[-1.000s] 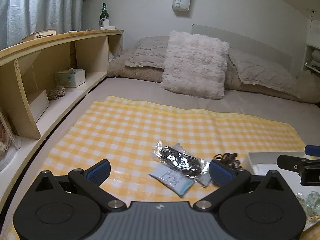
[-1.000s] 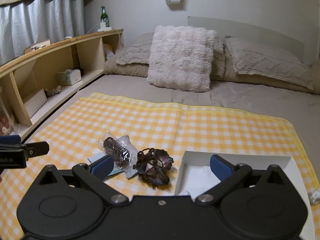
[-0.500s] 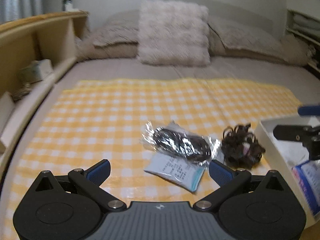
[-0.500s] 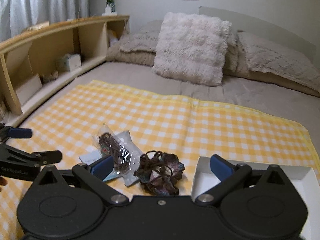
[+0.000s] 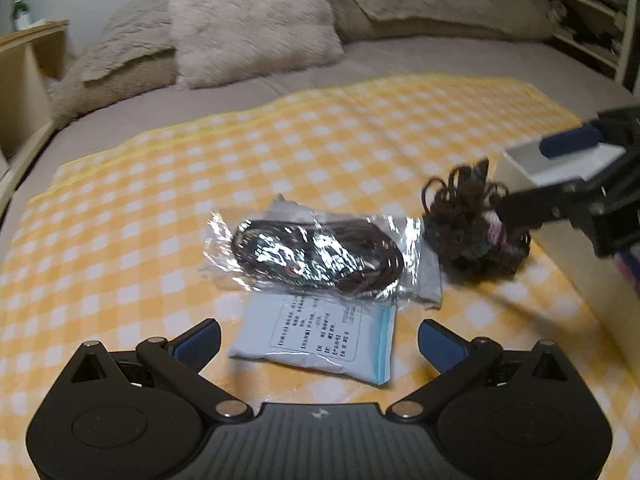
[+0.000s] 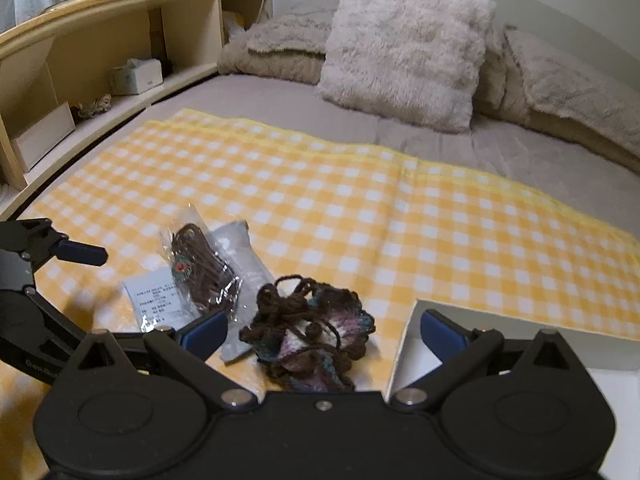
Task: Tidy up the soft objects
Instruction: 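Move both open tools toward the scrunchie and packets on the blanket, then grasp the brown scrunchie with the right tool while the left tool grasps the white packet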
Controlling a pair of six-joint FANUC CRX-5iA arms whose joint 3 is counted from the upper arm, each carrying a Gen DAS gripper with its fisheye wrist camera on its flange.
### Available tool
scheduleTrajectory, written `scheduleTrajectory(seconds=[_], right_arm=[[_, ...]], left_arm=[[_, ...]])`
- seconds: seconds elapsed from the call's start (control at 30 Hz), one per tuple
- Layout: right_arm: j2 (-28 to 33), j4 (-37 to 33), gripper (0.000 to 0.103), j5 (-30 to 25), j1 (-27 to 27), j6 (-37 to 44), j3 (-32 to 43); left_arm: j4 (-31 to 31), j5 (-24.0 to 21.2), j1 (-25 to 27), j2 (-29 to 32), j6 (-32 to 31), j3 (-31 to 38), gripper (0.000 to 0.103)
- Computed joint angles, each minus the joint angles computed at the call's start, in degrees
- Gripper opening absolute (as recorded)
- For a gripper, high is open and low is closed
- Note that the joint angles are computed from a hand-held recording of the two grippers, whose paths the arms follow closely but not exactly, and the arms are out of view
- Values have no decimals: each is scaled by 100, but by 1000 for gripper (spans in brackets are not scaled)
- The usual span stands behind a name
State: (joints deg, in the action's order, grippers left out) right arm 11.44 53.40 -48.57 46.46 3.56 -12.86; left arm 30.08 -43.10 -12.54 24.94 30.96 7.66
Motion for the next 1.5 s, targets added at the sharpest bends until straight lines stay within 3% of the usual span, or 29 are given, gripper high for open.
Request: scheduleTrajectory(seconds=[0.27, 0.33, 0.57, 0.6, 0.7, 0.83, 1.17, 1.5], right_arm=[[258, -519, 101, 328, -225, 520, 233], [352, -465, 95, 310, -227, 585, 277], [524, -933, 63, 300, -169, 1251, 501], [516, -935, 56, 296, -159, 1286, 508], [448, -1001, 49, 346, -158, 1313, 509], [377, -1091, 46, 313, -150, 1401, 518], [163, -1175, 44, 69, 20, 1508, 496], [-218, -890, 44, -158, 310, 1176, 271]], left_arm=[[-290, 68, -91, 253, -269, 224, 103], [-276, 191, -95, 278, -248, 220, 103], [-336, -207, -42, 540, 241, 632, 103], [-381, -274, -43, 555, 324, 685, 102], [-436, -425, -50, 589, 396, 794, 94], [-611, -484, -76, 556, 700, 858, 83], [-1009, -917, -90, 247, 921, 749, 79], [-621, -581, 81, -598, 723, -151, 77]])
